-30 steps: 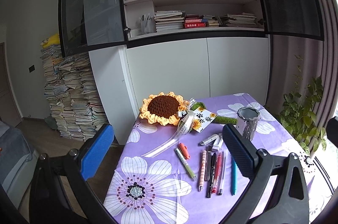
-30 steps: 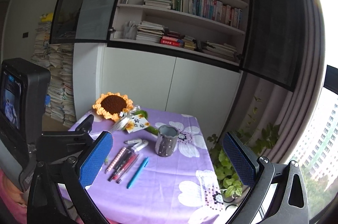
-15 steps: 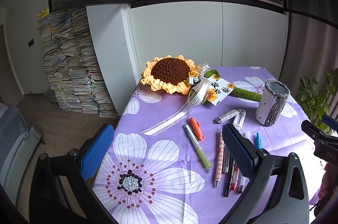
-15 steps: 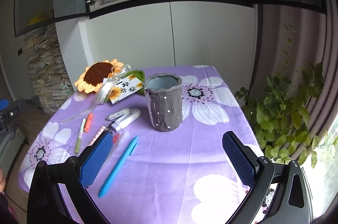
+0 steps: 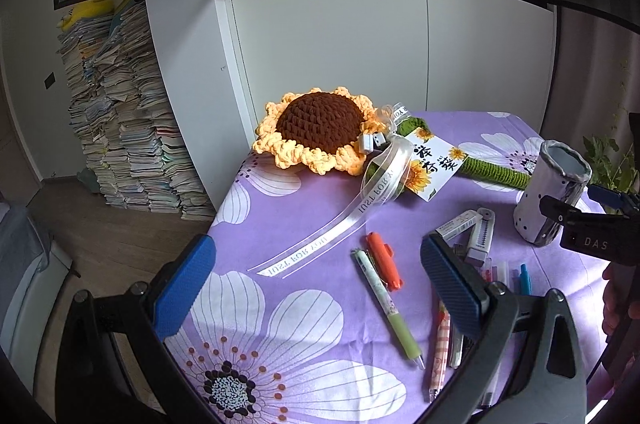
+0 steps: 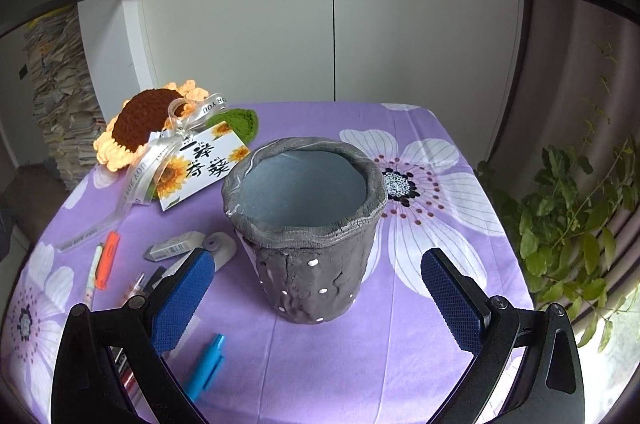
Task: Organize stationery
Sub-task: 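Move the right tool to the grey pen cup and close around it, then lower the left tool over the blue pen and grasp it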
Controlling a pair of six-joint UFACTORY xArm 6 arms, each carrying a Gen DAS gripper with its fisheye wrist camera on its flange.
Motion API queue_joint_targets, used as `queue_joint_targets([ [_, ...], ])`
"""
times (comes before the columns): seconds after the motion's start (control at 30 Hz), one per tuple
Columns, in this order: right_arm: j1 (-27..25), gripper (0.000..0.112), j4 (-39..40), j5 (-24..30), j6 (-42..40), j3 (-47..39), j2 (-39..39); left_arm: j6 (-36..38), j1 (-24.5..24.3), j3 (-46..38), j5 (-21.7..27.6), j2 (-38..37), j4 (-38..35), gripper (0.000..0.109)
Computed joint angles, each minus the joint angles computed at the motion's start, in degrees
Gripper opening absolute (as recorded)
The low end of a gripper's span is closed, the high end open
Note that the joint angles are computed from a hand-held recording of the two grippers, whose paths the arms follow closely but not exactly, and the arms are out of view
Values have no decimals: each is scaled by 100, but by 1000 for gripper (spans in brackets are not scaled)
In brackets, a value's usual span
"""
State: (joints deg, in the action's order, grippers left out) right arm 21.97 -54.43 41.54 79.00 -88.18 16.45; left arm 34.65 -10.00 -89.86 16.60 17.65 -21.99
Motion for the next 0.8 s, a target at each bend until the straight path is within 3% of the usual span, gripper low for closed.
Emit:
queue_joint_targets([
  [0.27, -85, 103, 61, -3, -51, -120, 101, -160, -93, -293, 103, 249, 186, 102],
  [0.53, -105, 103, 347, 205, -606, -695, 509, -515, -125, -376, 113, 325, 605, 102],
  [0.57, -104, 99, 355, 235, -658, -772, 564, -536, -121, -401, 149, 340, 633, 102],
  [0.6, -109, 81, 333, 225, -675, -795, 585, -584, -115, -429, 191, 359, 684, 102],
  [0.63, -117, 70, 355, 209, -739, -817, 605, -627, -109, -444, 228, 371, 719, 102],
  [0.8, -126, 71, 742, 67, -1090, -456, 309, -850, -40, -492, 375, 377, 854, 102],
])
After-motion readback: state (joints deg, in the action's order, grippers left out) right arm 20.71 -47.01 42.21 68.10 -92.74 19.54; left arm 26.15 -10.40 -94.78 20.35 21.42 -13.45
